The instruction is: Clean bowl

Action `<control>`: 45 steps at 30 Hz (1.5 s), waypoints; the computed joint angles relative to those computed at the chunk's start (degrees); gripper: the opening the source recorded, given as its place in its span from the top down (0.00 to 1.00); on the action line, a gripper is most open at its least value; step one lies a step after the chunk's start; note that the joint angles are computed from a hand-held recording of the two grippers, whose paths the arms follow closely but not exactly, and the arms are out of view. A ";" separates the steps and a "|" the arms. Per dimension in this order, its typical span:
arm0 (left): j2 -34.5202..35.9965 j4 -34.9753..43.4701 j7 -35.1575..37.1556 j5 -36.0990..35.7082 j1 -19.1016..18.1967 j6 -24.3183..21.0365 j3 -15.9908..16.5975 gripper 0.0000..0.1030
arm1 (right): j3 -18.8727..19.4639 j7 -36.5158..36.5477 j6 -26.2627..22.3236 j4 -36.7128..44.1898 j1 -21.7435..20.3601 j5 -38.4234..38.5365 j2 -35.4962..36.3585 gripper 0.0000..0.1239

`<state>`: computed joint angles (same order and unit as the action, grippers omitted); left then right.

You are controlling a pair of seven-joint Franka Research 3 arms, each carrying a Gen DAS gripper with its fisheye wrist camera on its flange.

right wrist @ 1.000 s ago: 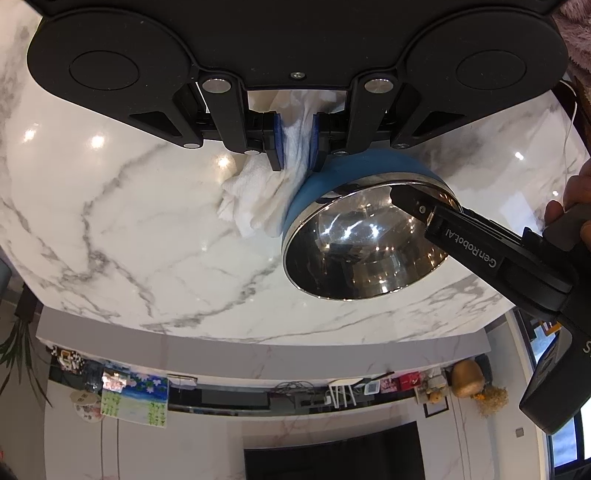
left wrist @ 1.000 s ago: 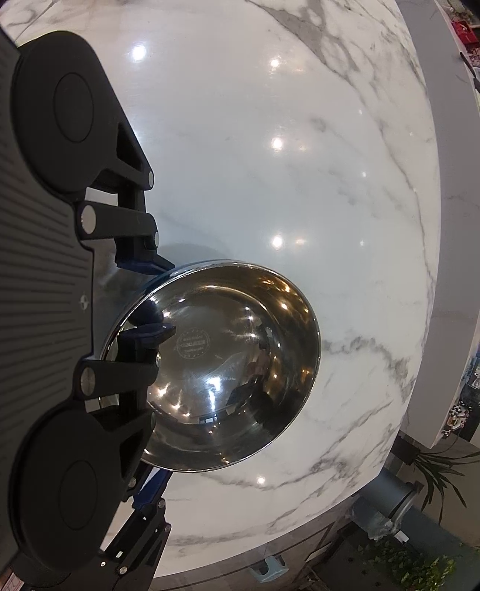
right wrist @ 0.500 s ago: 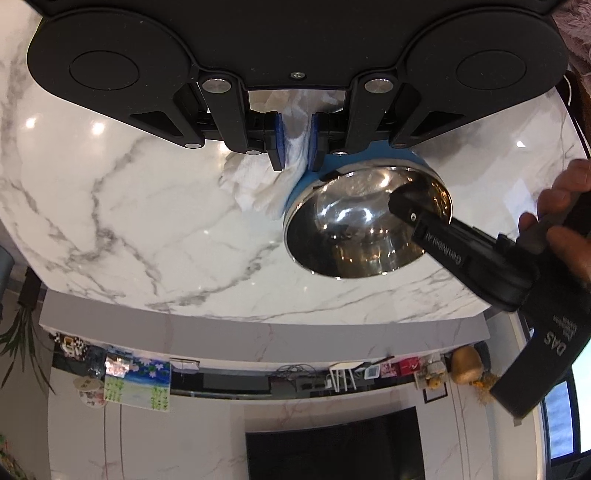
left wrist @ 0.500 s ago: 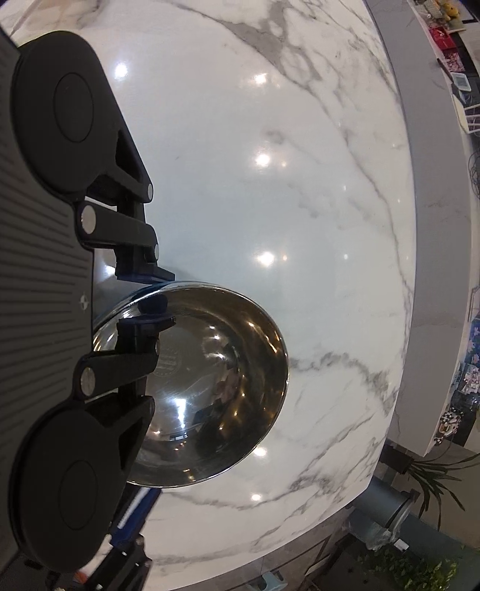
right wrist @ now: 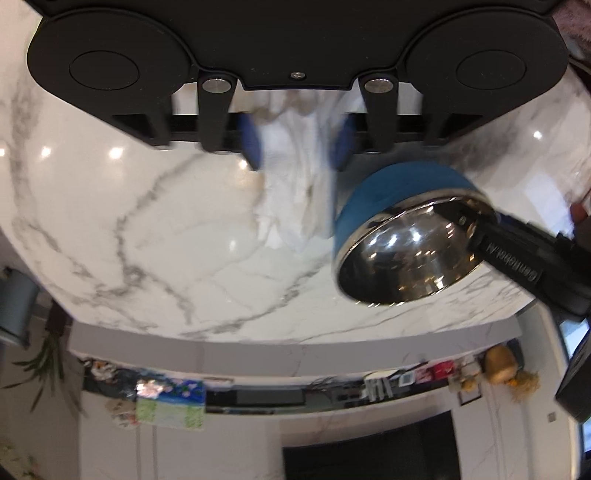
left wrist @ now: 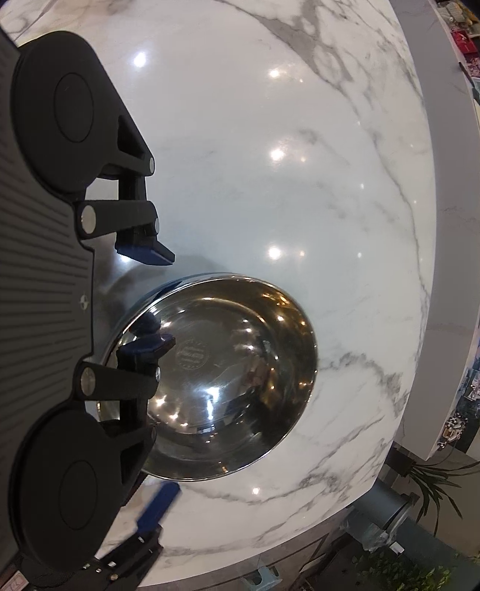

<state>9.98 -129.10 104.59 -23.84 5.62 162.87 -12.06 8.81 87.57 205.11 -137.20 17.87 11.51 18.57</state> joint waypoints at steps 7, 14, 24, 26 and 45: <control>-0.66 -0.65 0.97 -1.88 0.06 0.15 -0.24 0.58 | 3.11 5.62 -2.16 2.04 -4.10 -3.51 2.05 0.57; -0.50 -0.48 1.28 -2.36 -0.23 -0.02 -0.22 0.58 | -2.33 -1.08 -1.33 2.58 3.78 3.21 2.55 0.60; 0.03 -0.13 2.22 -3.38 -0.18 -0.34 -0.55 0.58 | -4.68 -12.06 1.98 4.23 10.02 14.62 4.80 0.57; 0.04 -0.17 2.54 -3.72 -0.11 -0.36 -0.67 0.58 | -3.74 -11.80 2.95 3.97 9.02 14.11 5.03 0.56; 0.24 -0.51 2.36 -4.22 0.02 1.98 -0.76 0.73 | -2.75 -14.17 4.80 4.14 8.95 15.90 5.08 0.86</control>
<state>10.22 -129.61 106.95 -28.06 5.64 164.85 -12.82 6.06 73.40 209.92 -133.06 26.82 27.41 23.64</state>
